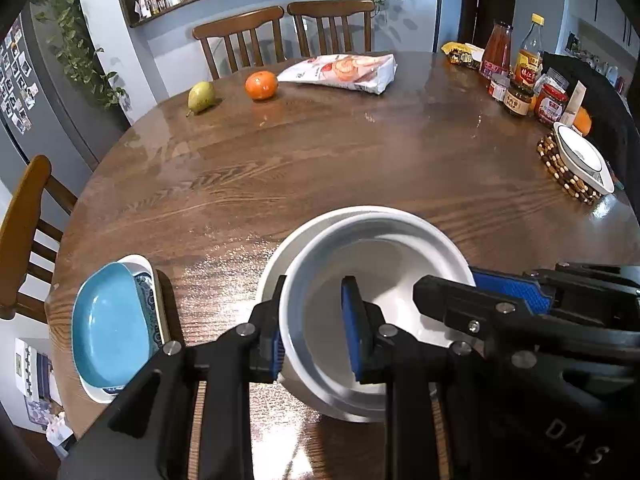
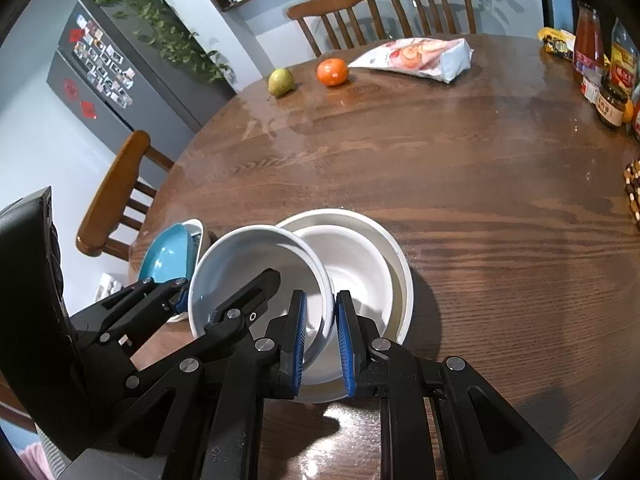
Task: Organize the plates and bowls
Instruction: 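Lower the ramekin into the nested white bowls with the left gripper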
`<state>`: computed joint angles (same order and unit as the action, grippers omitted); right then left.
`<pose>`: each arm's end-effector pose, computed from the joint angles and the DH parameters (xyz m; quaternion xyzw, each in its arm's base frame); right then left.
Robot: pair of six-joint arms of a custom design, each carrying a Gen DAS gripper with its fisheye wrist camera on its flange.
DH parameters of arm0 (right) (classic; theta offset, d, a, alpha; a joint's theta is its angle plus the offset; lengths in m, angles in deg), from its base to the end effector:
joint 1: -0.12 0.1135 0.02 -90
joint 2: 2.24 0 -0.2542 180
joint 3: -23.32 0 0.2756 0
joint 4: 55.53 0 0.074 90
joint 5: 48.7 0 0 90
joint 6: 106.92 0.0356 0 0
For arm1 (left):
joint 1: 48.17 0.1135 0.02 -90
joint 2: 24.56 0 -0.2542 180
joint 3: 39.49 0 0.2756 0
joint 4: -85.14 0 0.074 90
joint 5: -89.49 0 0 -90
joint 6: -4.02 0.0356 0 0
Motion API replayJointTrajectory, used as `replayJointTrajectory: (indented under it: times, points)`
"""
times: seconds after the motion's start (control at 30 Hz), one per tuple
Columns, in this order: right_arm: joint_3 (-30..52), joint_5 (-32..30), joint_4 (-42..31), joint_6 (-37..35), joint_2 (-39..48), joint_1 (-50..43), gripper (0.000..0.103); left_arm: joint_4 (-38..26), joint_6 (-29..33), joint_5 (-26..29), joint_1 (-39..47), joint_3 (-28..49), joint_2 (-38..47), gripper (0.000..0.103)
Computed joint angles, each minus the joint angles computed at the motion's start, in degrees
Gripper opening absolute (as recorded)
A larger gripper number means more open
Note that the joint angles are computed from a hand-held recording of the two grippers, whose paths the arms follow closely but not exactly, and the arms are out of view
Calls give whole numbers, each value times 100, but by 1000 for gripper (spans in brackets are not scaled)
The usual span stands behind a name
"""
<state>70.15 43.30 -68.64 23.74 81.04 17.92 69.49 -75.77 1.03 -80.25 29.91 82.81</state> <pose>0.2698 0.0853 0.1188 0.1918 0.9184 0.1545 0.3096 0.3199 -0.2016 0.0983 0.3466 0.8845 -0.0717 0.3041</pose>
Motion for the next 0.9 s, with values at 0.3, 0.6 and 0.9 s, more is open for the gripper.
replayJointTrajectory:
  times: [0.3, 0.6, 0.9]
  points:
    - [85, -243, 42, -23, 350, -192, 19, -261, -4, 25, -30, 309, 377, 22]
    - [289, -341, -72, -58, 630, -291, 19, -625, -55, 134, 9, 649, 653, 22]
    - [461, -316, -184, -99, 774, -313, 19, -799, -70, 216, 39, 870, 815, 21]
